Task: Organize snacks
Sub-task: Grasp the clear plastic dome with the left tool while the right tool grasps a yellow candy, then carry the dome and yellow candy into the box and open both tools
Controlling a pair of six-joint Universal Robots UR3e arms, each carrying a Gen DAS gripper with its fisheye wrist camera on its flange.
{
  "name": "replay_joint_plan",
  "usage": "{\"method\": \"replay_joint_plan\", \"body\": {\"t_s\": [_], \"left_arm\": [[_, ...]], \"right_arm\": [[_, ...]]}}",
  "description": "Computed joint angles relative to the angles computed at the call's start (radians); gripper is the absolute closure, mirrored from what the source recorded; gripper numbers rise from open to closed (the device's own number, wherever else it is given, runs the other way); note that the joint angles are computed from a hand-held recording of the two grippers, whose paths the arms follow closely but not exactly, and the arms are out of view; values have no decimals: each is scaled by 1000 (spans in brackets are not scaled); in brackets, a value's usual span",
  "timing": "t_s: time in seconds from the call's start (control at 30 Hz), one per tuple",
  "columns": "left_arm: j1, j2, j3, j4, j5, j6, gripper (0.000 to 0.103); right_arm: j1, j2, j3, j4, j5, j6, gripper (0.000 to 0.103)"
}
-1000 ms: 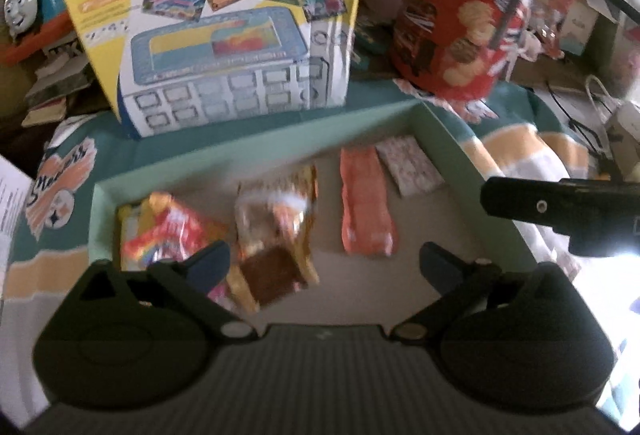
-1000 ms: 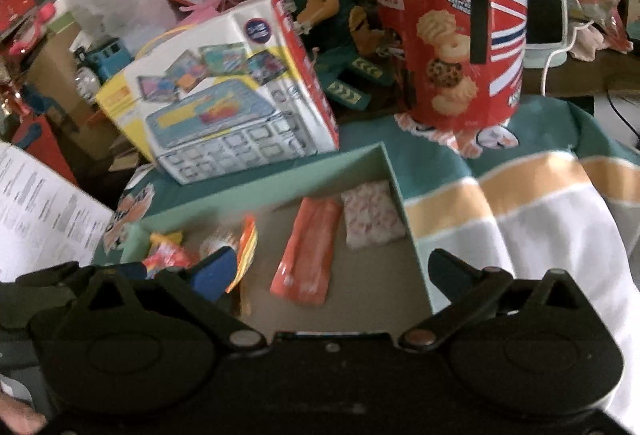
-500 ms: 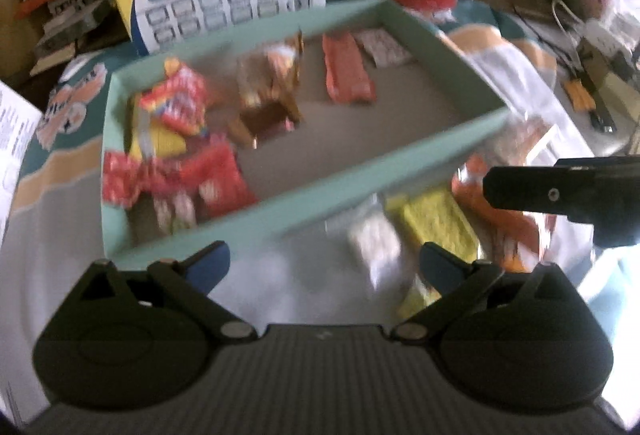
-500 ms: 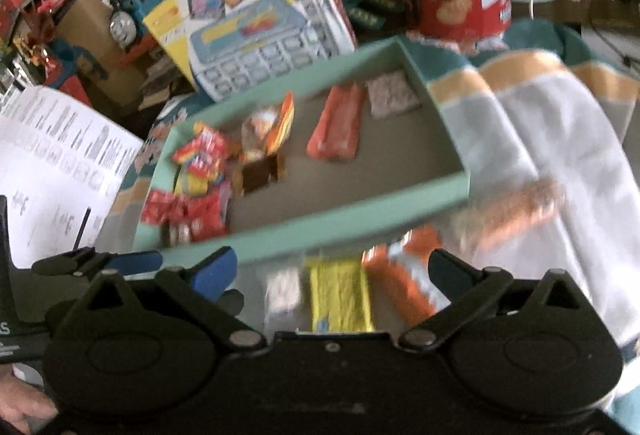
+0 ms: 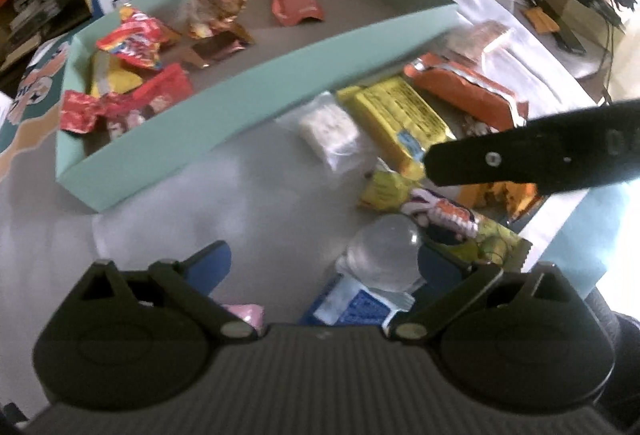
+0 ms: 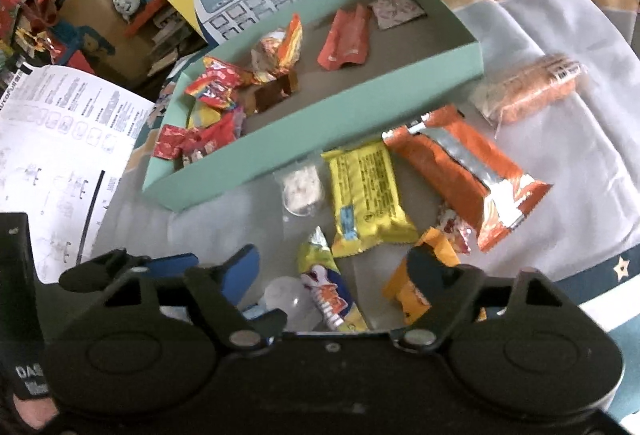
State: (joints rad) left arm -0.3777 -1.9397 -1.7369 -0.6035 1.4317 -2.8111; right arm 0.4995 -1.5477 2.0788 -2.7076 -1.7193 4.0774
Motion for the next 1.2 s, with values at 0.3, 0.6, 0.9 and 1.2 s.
{"method": "replay_joint_plan", "body": {"t_s": [0.3, 0.6, 0.9, 1.2], "left_arm": [[-7, -51, 15, 9, -75, 24, 62], [101, -85, 46, 42, -34, -41, 62], [153, -90, 46, 44, -46, -39, 62], [170, -92, 40, 52, -62, -31, 62]], "right_arm": [[-25, 20, 20, -18, 30, -5, 45], [-12, 106, -39, -16, 61, -35, 47], [49, 288, -237, 48, 4, -106, 57], [50, 354, -315, 72, -37, -132, 79]]}}
